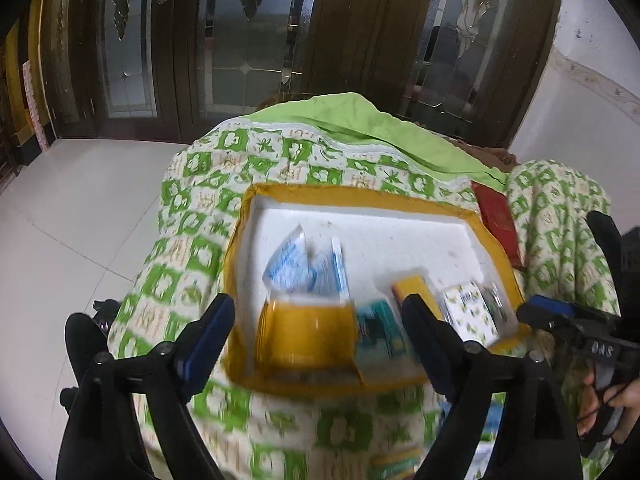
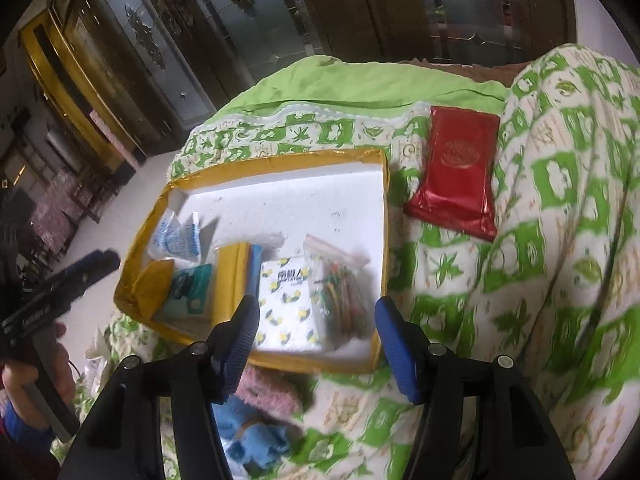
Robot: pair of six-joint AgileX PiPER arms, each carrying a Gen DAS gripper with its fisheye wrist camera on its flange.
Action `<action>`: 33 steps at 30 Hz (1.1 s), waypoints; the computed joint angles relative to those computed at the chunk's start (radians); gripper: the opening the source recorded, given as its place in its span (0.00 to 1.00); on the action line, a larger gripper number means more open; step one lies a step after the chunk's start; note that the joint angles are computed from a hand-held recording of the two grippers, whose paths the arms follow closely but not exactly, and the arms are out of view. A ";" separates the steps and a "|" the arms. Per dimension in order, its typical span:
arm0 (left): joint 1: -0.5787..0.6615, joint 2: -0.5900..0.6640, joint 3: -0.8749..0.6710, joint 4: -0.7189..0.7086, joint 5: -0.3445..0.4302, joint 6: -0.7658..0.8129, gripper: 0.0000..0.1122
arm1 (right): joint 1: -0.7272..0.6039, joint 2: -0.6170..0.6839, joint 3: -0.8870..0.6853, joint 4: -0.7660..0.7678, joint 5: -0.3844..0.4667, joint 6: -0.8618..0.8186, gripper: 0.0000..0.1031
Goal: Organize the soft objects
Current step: 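Withdraw both tools from the tray toward the remaining loose items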
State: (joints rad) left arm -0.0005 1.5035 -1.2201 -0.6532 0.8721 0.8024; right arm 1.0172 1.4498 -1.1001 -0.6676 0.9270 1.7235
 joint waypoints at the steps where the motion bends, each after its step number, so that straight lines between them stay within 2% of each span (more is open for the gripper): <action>1: 0.020 -0.028 0.034 -0.013 0.006 0.026 0.77 | 0.013 -0.003 0.002 -0.006 0.003 0.009 0.63; 7: 0.141 -0.121 0.157 -0.070 0.085 0.127 0.78 | 0.091 -0.003 -0.011 -0.052 0.063 0.045 0.63; 10: 0.193 -0.158 0.213 -0.095 0.114 0.173 0.78 | 0.107 -0.007 -0.002 -0.055 0.064 0.065 0.63; 15: 0.239 -0.194 0.289 -0.106 0.139 0.222 0.78 | 0.143 -0.020 0.018 -0.065 0.069 0.119 0.63; 18: 0.240 -0.223 0.341 -0.092 0.121 0.254 0.78 | 0.179 -0.023 0.026 -0.071 0.063 0.155 0.63; 22: 0.225 -0.246 0.391 -0.074 0.103 0.288 0.78 | 0.230 -0.009 0.024 -0.066 0.034 0.180 0.63; 28: 0.173 -0.250 0.415 -0.044 0.125 0.333 0.78 | 0.261 0.021 0.042 -0.013 -0.096 0.204 0.63; 33: 0.110 -0.256 0.444 -0.003 0.099 0.338 0.78 | 0.250 0.044 0.040 0.042 -0.156 0.170 0.63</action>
